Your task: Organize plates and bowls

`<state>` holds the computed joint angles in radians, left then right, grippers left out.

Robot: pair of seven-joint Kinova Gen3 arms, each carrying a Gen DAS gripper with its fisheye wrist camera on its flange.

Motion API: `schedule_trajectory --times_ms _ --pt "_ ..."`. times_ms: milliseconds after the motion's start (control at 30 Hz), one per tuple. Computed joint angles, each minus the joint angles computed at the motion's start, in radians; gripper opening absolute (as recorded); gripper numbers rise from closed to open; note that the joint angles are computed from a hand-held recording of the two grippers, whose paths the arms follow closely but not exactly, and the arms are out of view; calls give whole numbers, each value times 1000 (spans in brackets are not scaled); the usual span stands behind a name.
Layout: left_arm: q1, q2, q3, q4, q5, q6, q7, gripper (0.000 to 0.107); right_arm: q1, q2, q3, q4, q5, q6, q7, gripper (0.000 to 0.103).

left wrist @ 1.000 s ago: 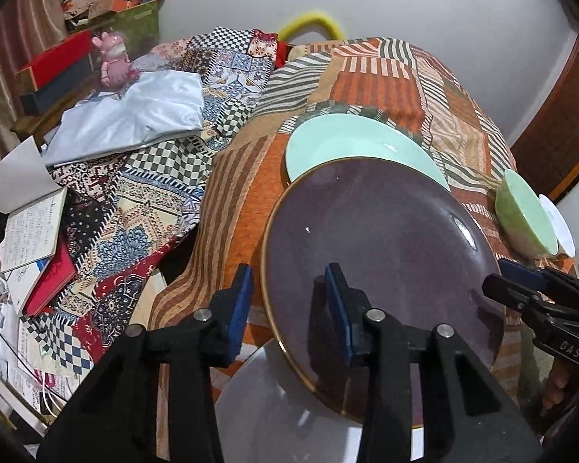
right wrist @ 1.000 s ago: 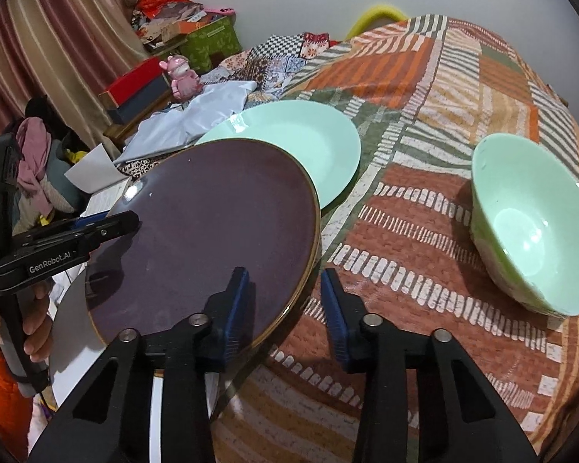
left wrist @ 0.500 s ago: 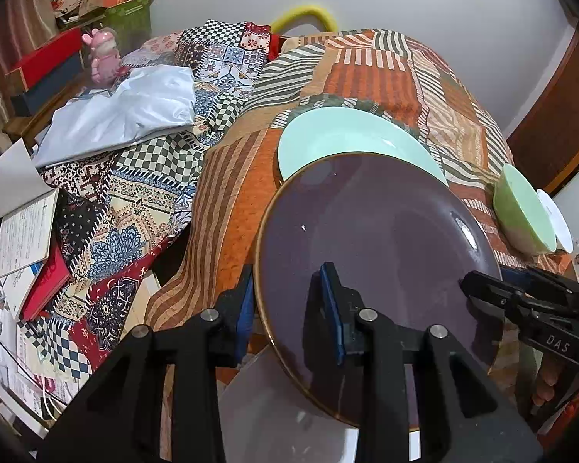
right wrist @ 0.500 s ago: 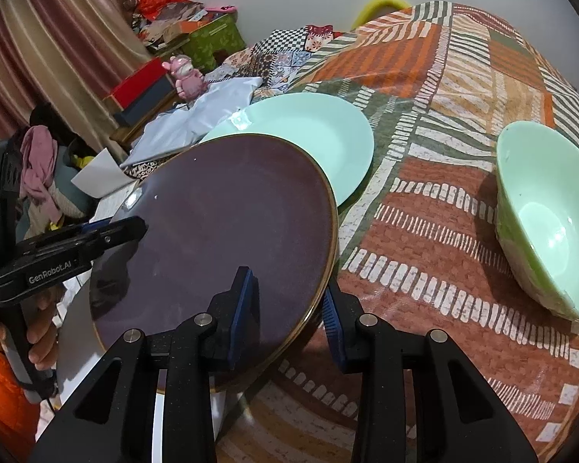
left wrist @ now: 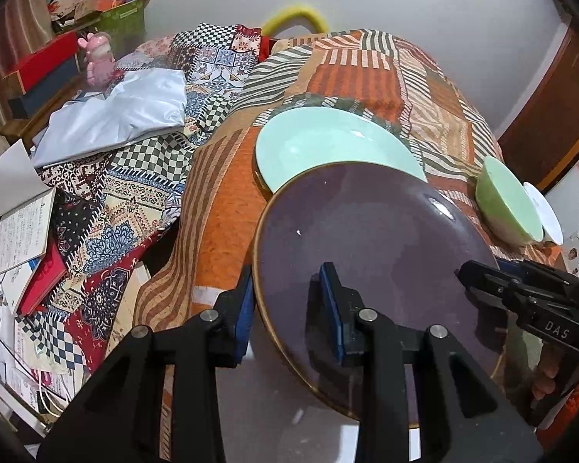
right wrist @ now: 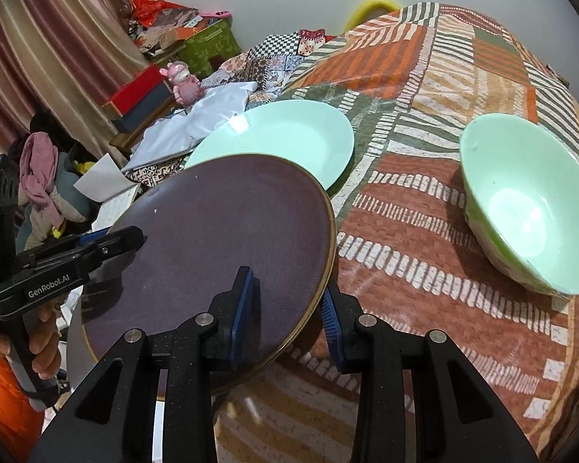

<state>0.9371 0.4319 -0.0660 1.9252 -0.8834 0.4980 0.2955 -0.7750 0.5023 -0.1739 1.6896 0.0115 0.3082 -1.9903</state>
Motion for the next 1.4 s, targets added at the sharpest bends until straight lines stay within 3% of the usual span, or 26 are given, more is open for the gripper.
schedule_trajectory --times_ms 367,700,933,1400 --pt "50 -15 33 -19 -37 68 77 33 -18 -65 25 91 10 -62 -32 31" --pt "76 -19 103 -68 -67 179 119 33 -37 -137 54 174 34 -111 -71 31" --pt "104 -4 141 -118 -75 244 116 33 -95 -198 123 252 81 -143 -135 31" --pt "166 52 154 -236 -45 293 57 33 -200 -303 256 401 203 -196 -295 31"
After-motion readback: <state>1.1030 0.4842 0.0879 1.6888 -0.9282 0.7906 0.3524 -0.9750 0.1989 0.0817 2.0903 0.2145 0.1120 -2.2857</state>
